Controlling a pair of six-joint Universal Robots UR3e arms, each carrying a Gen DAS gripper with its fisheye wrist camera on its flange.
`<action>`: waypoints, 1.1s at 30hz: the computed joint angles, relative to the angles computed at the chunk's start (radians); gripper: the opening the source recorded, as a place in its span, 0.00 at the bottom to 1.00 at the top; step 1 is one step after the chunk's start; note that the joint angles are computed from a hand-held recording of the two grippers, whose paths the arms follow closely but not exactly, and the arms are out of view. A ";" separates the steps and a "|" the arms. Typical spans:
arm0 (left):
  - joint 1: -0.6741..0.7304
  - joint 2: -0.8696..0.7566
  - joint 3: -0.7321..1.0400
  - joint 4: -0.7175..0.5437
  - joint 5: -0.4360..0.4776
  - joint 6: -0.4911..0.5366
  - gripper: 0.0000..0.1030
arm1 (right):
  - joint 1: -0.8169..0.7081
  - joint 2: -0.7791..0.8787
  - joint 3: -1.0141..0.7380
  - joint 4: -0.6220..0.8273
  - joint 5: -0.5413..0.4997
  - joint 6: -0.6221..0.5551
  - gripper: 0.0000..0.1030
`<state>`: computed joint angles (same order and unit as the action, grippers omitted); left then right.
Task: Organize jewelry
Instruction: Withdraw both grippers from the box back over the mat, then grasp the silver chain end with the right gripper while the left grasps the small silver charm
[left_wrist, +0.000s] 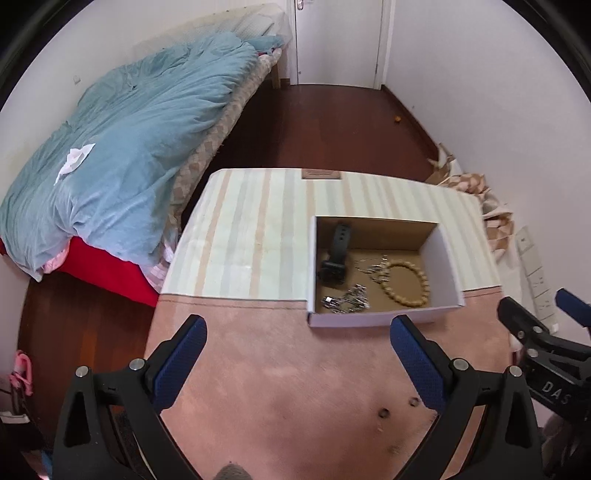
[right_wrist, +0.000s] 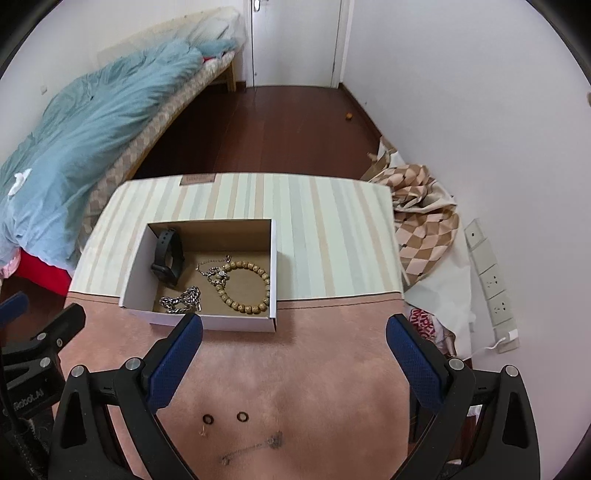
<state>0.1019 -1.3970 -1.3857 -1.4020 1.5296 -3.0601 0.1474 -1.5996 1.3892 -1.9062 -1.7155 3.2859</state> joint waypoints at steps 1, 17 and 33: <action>-0.002 0.009 0.004 -0.011 -0.001 -0.001 0.98 | 0.002 -0.024 0.006 0.005 -0.004 0.004 0.98; 0.040 0.178 0.119 -0.191 -0.087 0.041 0.98 | 0.046 -0.251 -0.045 0.131 -0.047 0.042 0.98; -0.026 0.337 -0.350 -0.009 0.113 -0.024 0.98 | -0.217 -0.526 0.526 0.087 0.248 -0.046 0.71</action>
<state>0.0761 -1.0605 -1.7358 -1.4111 1.6422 -3.0845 -0.0691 -2.1258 1.9156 -1.8191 -1.4673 3.2398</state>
